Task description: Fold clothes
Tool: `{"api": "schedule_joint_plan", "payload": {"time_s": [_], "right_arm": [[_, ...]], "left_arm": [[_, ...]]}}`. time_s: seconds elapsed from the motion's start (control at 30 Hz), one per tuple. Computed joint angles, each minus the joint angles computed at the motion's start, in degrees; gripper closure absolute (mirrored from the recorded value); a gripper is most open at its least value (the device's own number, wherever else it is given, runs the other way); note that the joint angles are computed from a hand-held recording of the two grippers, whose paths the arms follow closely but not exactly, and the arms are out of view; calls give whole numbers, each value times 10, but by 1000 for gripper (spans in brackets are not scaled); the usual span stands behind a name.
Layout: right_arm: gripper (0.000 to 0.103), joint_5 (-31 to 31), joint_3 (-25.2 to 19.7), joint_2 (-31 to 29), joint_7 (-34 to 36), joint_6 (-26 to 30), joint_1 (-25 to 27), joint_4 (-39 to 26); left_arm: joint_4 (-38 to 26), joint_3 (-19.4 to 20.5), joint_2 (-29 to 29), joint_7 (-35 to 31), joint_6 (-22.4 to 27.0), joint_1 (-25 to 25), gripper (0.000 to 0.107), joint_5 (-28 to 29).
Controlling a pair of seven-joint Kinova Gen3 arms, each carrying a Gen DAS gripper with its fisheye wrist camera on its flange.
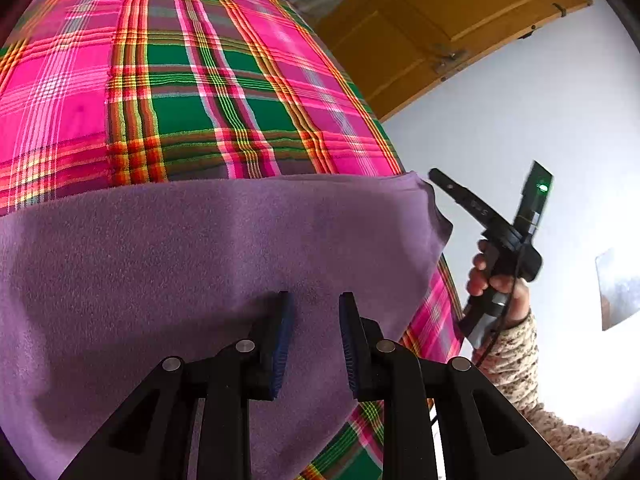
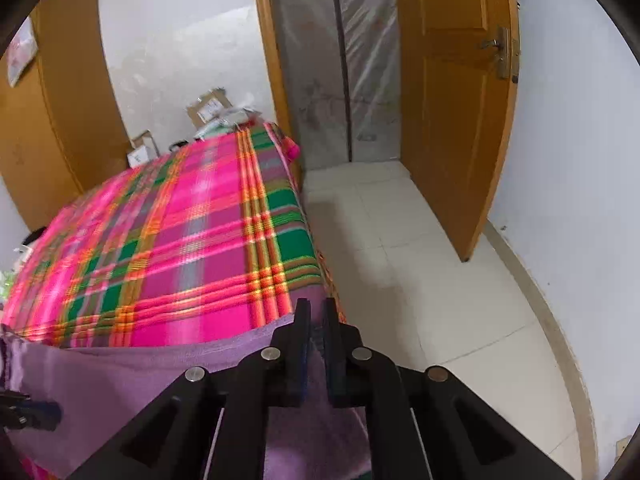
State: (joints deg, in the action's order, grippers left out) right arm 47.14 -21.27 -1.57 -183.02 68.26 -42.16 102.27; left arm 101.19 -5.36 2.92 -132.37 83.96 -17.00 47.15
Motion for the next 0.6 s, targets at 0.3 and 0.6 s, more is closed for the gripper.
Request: {"api": "schedule_joint_plan", "payload": {"time_s": [0.3,0.6], "right_arm": [[78,-30,-43,-12,-35,52,-30,22],[67,-41,-53,-64,-155,35,-27,76]], "left_arm": [[3,-1,-4,1,0,1,83,-2],[-2,0,-8,9,0,5,83,-10]]}}
